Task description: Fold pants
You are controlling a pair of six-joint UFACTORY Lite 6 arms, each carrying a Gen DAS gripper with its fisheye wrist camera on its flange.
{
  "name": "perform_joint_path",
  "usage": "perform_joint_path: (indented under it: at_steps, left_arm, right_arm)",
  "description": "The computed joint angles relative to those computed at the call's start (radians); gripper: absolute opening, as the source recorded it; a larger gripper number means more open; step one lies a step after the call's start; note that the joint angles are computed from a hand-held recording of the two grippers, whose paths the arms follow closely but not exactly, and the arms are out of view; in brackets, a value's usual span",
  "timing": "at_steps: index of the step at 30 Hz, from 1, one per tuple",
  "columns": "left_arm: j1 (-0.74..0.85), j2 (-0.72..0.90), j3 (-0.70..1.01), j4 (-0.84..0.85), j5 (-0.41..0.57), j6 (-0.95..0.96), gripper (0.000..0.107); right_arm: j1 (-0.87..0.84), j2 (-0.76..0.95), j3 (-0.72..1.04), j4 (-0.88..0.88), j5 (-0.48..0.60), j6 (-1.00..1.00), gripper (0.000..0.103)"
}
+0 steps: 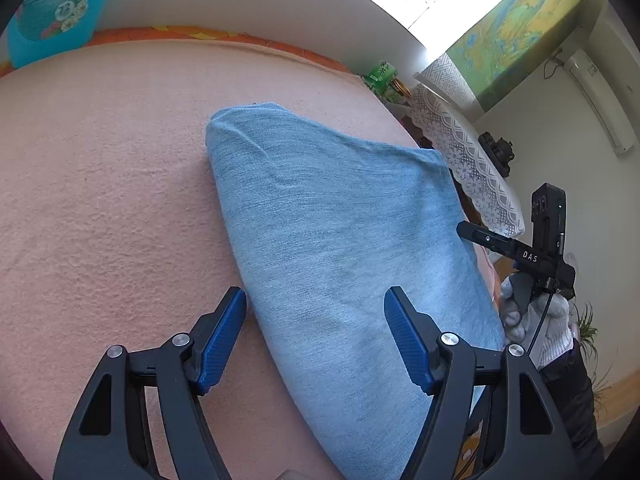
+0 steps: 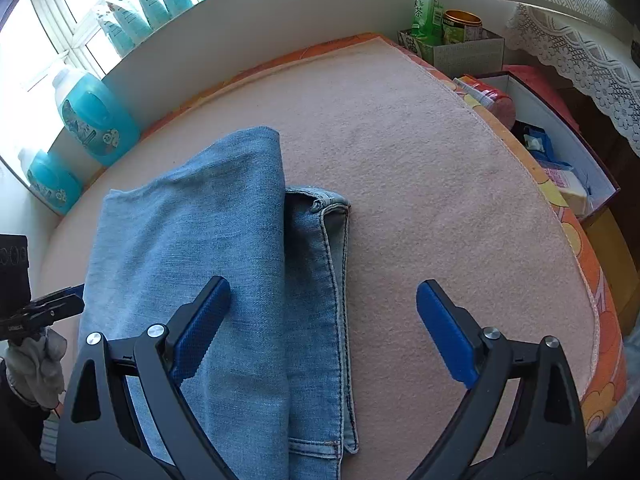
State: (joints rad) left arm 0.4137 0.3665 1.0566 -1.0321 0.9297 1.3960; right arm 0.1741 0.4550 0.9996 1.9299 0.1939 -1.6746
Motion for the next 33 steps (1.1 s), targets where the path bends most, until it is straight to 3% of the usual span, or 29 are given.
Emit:
perform_joint_path:
  at_steps: [11, 16, 17, 18, 22, 24, 29, 33]
  left_arm:
    - [-0.001, 0.038, 0.014, -0.067, 0.025, 0.063, 0.071]
    - [-0.028, 0.031, 0.002, -0.112, 0.000, 0.091, 0.071]
    - [-0.031, 0.030, 0.000, -0.118, -0.002, 0.098, 0.071]
    - [-0.035, 0.032, 0.003, -0.119, 0.003, 0.100, 0.071]
    - [-0.037, 0.044, 0.014, -0.129, 0.014, 0.093, 0.066]
    - [-0.030, 0.046, 0.018, -0.133, 0.009, 0.085, 0.053]
    - [-0.010, 0.039, 0.021, -0.141, 0.041, 0.103, 0.044]
    - [-0.012, -0.019, -0.026, -0.165, 0.019, 0.160, 0.039]
  right_arm:
    - [-0.023, 0.124, 0.073, 0.111, 0.131, -0.207, 0.097]
    - [-0.030, 0.128, 0.071, 0.026, 0.209, -0.134, 0.073]
    - [-0.042, 0.148, 0.080, -0.020, 0.262, -0.085, 0.053]
    - [-0.042, 0.150, 0.081, -0.024, 0.274, -0.071, 0.045]
    - [0.007, 0.112, 0.038, 0.148, 0.210, -0.185, 0.036]
    - [0.043, 0.063, 0.001, 0.274, 0.158, -0.268, 0.025]
    - [0.154, -0.008, 0.010, 0.566, -0.027, -0.516, 0.020]
    - [0.186, -0.066, -0.012, 0.784, -0.055, -0.695, 0.017]
